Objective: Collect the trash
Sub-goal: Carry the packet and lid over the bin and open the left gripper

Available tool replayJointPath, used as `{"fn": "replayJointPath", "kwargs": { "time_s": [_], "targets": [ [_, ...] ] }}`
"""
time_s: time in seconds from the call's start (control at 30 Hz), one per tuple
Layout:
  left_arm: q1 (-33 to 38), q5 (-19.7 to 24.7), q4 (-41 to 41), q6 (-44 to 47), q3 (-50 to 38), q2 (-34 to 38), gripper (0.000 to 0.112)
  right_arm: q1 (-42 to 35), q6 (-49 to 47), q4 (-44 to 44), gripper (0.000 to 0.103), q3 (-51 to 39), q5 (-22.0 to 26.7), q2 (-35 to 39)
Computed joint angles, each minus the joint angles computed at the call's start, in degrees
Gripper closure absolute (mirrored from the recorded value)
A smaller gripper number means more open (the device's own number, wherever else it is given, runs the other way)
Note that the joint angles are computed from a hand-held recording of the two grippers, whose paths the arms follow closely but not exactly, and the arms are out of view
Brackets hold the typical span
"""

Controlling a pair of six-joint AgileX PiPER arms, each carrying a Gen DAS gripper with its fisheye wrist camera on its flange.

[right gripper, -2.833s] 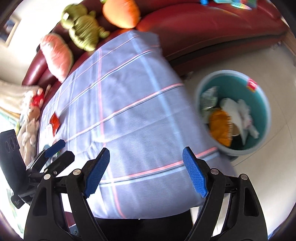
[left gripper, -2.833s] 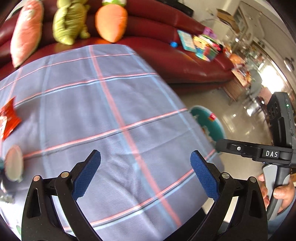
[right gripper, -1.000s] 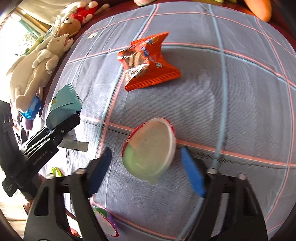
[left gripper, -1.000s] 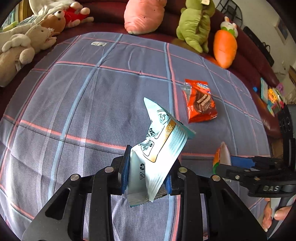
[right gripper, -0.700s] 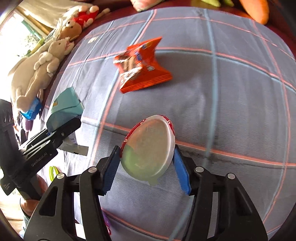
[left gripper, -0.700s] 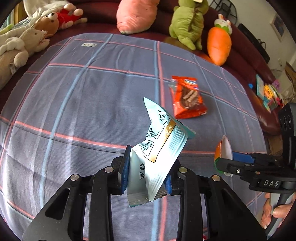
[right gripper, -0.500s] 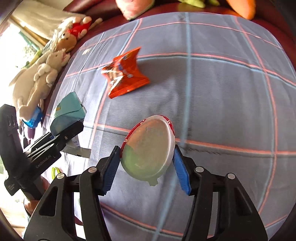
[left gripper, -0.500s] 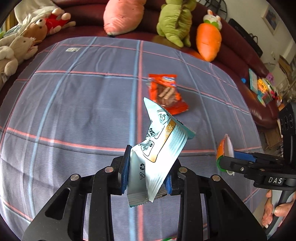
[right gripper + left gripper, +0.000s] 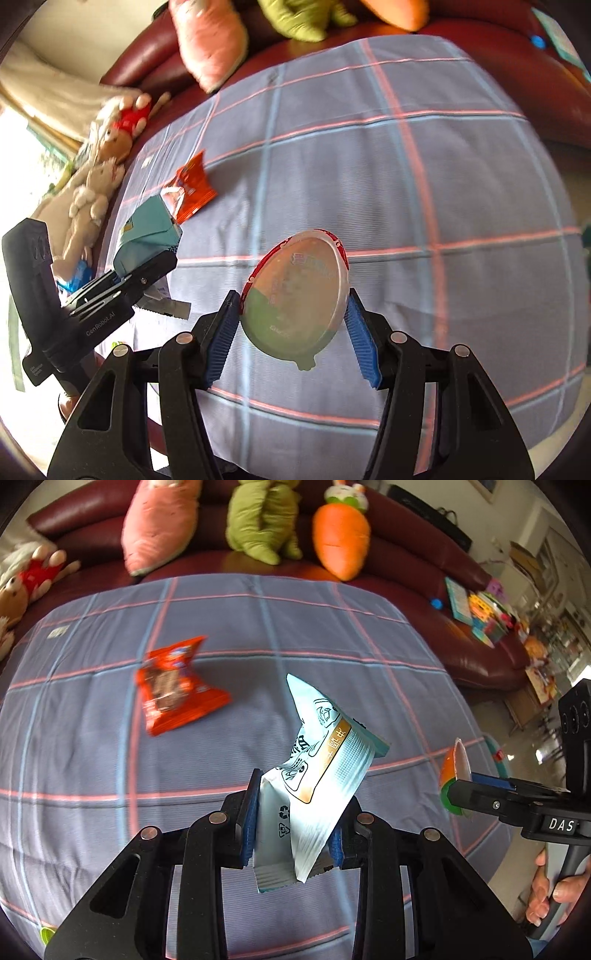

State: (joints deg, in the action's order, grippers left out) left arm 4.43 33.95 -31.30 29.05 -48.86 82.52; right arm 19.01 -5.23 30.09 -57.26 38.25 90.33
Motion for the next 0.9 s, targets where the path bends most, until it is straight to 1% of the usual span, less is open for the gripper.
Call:
{"fn": "replayJointPath", "kwargs": {
  "time_s": [0.2,0.27,0.4,0.43,0.5,0.6,0.67,0.8,0.9],
  "targets": [
    [-14.0,-2.3,7.4,-12.6,-3.9,2.1,0.081,-11.6,-8.1,4.3,0.048,5.6,2.5,-7.0],
    [-18.5,-2.7,10.2,-17.2,-5.7,3.3,0.080,-16.7,-12.2,6.2,0.048,7.3,3.9,-9.3],
    [-26.8,-3.2,16.6,-26.3,-10.0,6.7,0.080,-27.7,-21.4,10.1,0.048,9.9,6.8,-12.5],
    [-29.4,-3.0,18.3,-28.9,-12.0,8.4,0.080,-31.8,-24.7,11.6,0.048,10.6,8.0,-13.1],
    [-32.4,-2.3,19.5,-31.0,-15.2,11.1,0.080,-38.4,-29.6,13.6,0.048,11.3,10.1,-13.5],
    [-38.5,-1.0,23.3,-35.9,-21.8,16.4,0.080,-51.6,-38.5,17.0,0.048,11.3,14.7,-12.0],
    [-42.0,0.4,24.3,-37.7,-27.5,20.7,0.080,-58.8,-42.4,17.9,0.048,10.5,16.8,-10.3],
    [-47.3,4.0,25.0,-39.6,-38.9,29.0,0.079,-70.6,-47.3,18.2,0.048,7.1,19.8,-5.6],
    [-50.3,7.6,25.1,-39.8,-48.2,35.4,0.079,-76.6,-49.3,17.8,0.048,4.7,20.9,-2.4]
  ]
}}
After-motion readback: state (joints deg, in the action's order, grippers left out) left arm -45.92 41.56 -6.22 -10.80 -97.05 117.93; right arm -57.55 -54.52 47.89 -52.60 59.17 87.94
